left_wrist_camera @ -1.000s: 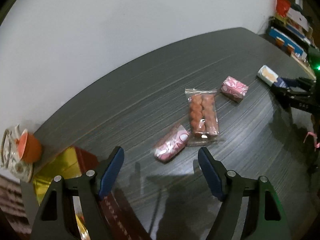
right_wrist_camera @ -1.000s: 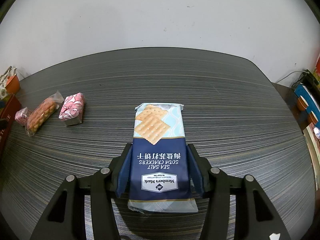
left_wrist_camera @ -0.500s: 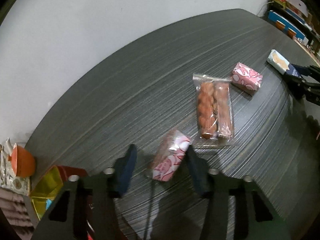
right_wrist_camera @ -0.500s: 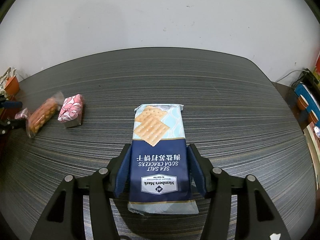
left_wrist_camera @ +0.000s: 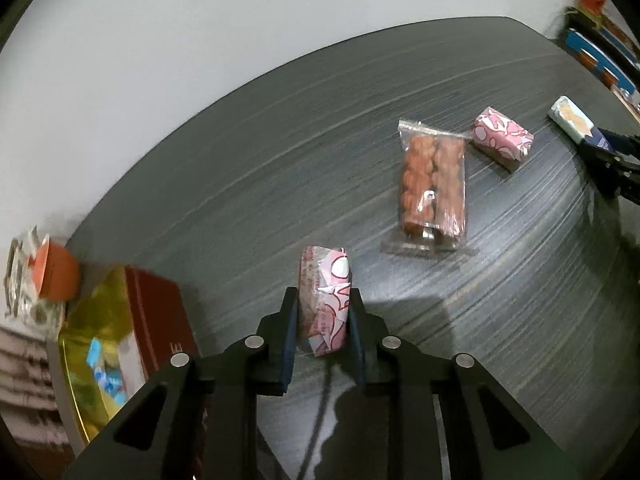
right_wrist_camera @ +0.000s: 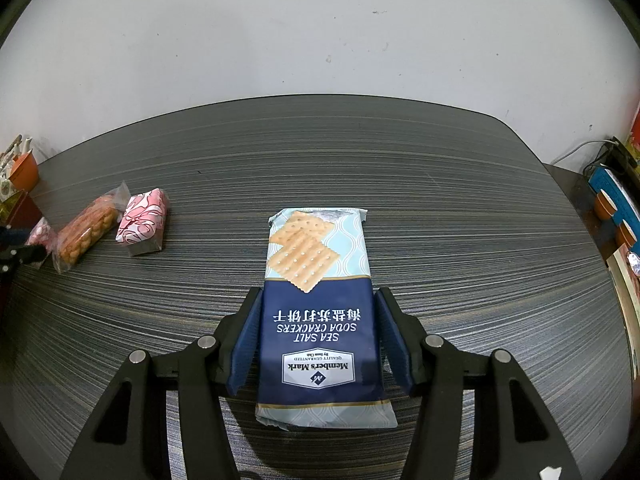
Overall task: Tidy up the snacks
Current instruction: 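Carry the pink pack into the gold tray and open the left tool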
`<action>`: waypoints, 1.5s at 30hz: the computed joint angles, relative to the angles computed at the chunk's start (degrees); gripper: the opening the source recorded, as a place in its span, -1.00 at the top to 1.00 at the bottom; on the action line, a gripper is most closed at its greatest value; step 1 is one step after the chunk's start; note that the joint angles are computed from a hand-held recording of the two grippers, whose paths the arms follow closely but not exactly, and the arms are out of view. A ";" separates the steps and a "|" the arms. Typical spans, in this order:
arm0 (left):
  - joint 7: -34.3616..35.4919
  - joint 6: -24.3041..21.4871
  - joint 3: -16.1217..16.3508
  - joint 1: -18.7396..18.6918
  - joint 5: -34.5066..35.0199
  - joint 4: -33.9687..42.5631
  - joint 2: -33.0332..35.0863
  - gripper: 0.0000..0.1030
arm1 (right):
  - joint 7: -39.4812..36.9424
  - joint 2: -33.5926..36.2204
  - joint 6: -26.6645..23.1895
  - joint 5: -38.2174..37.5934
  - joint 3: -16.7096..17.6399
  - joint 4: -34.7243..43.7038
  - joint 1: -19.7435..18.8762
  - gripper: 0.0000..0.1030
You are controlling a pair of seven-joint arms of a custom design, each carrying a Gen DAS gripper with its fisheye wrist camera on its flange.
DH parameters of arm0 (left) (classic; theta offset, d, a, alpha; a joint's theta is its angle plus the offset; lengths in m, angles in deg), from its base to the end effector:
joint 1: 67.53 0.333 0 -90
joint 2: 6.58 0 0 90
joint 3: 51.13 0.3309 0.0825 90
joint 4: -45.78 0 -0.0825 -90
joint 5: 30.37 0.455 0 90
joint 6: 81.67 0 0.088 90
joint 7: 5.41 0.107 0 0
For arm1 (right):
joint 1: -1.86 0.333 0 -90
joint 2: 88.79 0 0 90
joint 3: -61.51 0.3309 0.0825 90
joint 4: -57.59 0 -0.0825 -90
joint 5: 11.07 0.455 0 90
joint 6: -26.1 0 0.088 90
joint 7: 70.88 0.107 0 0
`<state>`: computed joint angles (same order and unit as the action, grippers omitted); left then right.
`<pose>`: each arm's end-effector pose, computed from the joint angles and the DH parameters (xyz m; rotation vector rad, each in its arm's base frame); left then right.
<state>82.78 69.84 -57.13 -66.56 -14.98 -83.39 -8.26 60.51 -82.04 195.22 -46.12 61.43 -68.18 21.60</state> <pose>0.6044 -0.0604 0.3919 -1.6512 2.1616 -0.2662 0.5883 0.2506 0.3629 -1.9725 1.6359 -0.5900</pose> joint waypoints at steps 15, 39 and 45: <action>-6.43 0.34 -0.42 0.65 -1.73 -9.54 -13.54 0.55 | -0.78 0.29 0.15 0.66 -0.18 0.24 -0.05 -0.02; -10.90 -3.28 4.45 14.29 -3.56 -8.82 -15.02 0.54 | -0.79 0.20 0.13 0.66 -0.22 0.17 -0.03 -0.02; -11.30 -2.99 5.58 14.52 -4.07 -6.87 -11.06 0.54 | -0.76 0.17 0.11 0.64 -0.21 0.15 -0.03 -0.02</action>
<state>71.48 66.85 -51.55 -52.03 -19.05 -90.27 -19.33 59.76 -81.87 195.32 -45.49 61.22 -68.03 21.58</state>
